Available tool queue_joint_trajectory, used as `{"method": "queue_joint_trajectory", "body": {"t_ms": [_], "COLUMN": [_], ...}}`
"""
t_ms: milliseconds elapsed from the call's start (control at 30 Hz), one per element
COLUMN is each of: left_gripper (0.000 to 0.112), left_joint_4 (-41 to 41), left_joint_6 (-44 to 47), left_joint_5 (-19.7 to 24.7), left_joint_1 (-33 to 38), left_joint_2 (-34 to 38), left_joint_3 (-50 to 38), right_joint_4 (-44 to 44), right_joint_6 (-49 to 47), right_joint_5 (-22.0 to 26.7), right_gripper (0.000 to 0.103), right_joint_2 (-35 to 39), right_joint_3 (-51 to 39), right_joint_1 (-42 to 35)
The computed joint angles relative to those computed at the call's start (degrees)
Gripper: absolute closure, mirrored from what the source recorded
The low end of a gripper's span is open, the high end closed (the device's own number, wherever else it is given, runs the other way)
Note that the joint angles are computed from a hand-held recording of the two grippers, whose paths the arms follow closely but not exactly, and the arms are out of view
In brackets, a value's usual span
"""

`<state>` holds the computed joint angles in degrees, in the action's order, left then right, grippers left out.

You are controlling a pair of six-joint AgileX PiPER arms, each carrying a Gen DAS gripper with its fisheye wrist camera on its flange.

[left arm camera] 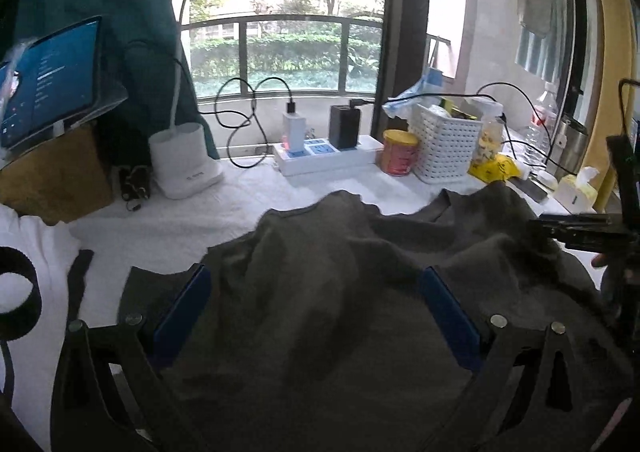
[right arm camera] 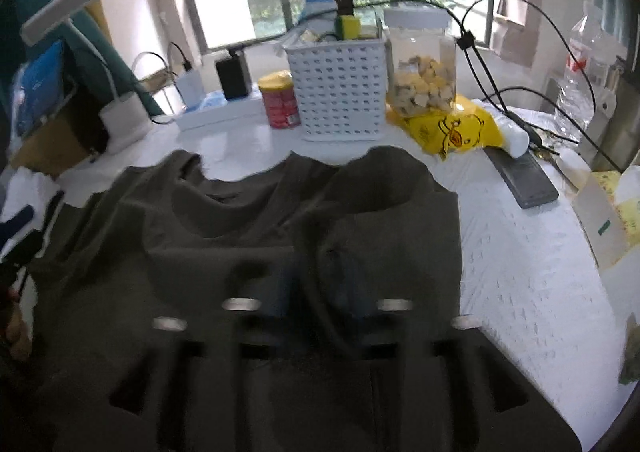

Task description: Fold small clothes

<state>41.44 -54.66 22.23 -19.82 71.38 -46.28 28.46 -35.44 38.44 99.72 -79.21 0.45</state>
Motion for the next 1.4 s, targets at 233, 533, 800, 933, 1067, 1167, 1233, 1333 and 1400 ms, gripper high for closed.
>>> {"method": "queue_joint_trajectory", "body": {"t_ms": [233,533,800,933,1067,1167,1233,1333,1400], "left_gripper": [0.010,0.010,0.010,0.010,0.010,0.010,0.010,0.010,0.010], "left_joint_4": [4.4,8.7,9.7,10.8,10.4,10.2,9.5,9.1,8.3], "left_joint_6": [-5.8,-10.2,-11.7,-13.1,-13.5,-13.3,-12.8,-12.6,-11.6], "left_joint_5": [3.6,10.0,13.9,16.0,17.1,16.9,16.4,15.9,15.1], "left_joint_1": [-6.2,-15.1,-17.9,-19.5,-19.8,-19.3,-18.6,-17.8,-16.9], "left_joint_2": [0.5,2.2,2.5,2.4,1.7,1.0,0.3,-1.1,-2.4], "left_joint_3": [-1.3,-3.4,-4.7,-4.3,-3.9,-3.4,-2.8,-1.5,-0.2], "right_joint_4": [4.6,4.5,15.8,19.6,27.7,27.5,25.2,20.1,16.3], "right_joint_6": [-6.4,-10.9,-18.7,-23.7,-34.0,-36.4,-35.6,-32.8,-29.4], "right_joint_5": [0.5,-2.7,3.2,1.1,2.7,4.2,3.9,1.6,0.4], "right_gripper": [0.037,0.037,0.075,0.091,0.092,0.092,0.092,0.092,0.092], "right_joint_2": [-7.8,-9.6,-3.9,-6.4,-10.5,-12.6,-13.5,-14.2,-13.8], "right_joint_3": [7.0,16.5,14.5,17.1,19.7,20.7,21.9,24.1,24.9], "right_joint_1": [-6.5,-12.7,-19.8,-18.5,-19.5,-18.0,-15.8,-11.9,-9.6]}}
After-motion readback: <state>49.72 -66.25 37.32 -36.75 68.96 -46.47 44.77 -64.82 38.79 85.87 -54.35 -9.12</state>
